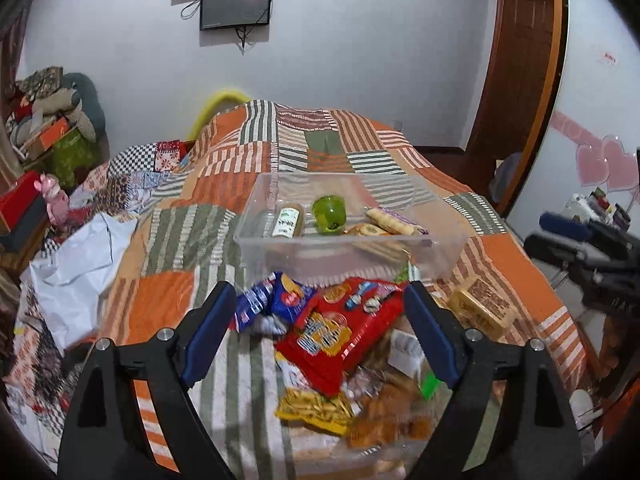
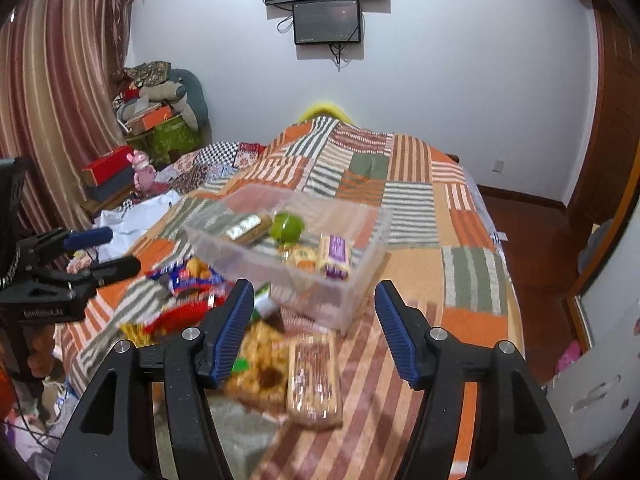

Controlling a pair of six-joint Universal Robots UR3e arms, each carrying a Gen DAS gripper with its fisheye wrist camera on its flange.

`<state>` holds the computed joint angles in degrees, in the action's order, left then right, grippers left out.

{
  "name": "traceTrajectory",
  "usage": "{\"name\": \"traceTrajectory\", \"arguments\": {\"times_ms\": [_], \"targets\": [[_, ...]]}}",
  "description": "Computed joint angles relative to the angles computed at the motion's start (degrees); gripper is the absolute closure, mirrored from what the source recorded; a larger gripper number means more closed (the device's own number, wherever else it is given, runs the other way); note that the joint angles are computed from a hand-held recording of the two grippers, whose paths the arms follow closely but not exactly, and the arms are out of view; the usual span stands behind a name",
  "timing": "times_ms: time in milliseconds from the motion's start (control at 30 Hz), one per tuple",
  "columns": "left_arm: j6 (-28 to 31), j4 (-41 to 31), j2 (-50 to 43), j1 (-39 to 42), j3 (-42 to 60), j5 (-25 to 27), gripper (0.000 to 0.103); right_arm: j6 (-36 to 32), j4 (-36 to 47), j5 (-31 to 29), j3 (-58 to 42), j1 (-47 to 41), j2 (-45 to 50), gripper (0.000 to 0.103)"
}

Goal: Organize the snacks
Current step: 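Grasp the square bread loaf with the right tool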

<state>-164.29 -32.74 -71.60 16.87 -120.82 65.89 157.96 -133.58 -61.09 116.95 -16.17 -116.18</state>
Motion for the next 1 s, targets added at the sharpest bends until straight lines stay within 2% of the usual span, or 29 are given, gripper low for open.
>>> {"name": "traceTrajectory", "arguments": {"times_ms": [167,367,600,800,1000], "targets": [[0.17,-2.89,5.32,3.70,-4.56,-4.65,0.017,-1.62,1.65,-0.76,5.72,-1.48,-6.14,0.041],[2.07,-2.32,7.16,0.42,-7.97,0.38,0.017,-3.05,5.60,0.70,10.12,-4.73,-10.55,0.041],[3.88,-4.05,8.40,-2.65,-11.40,1.24,0.017,-4.73,10.93,3.11,12.89,-8.51,-13.10,0.041],[4.08,-3.43,5.34,-5.29,-12.40,1.31,0.016,-4.54,10.36,2.87,13.57,-7.84,-12.10,0.041],[4.08,-3.27,3.76,-5.08,-13.92,-0.89,0.015,-1.94,5.03,1.88,14.33,-5.24,-8.24,0.041]]}}
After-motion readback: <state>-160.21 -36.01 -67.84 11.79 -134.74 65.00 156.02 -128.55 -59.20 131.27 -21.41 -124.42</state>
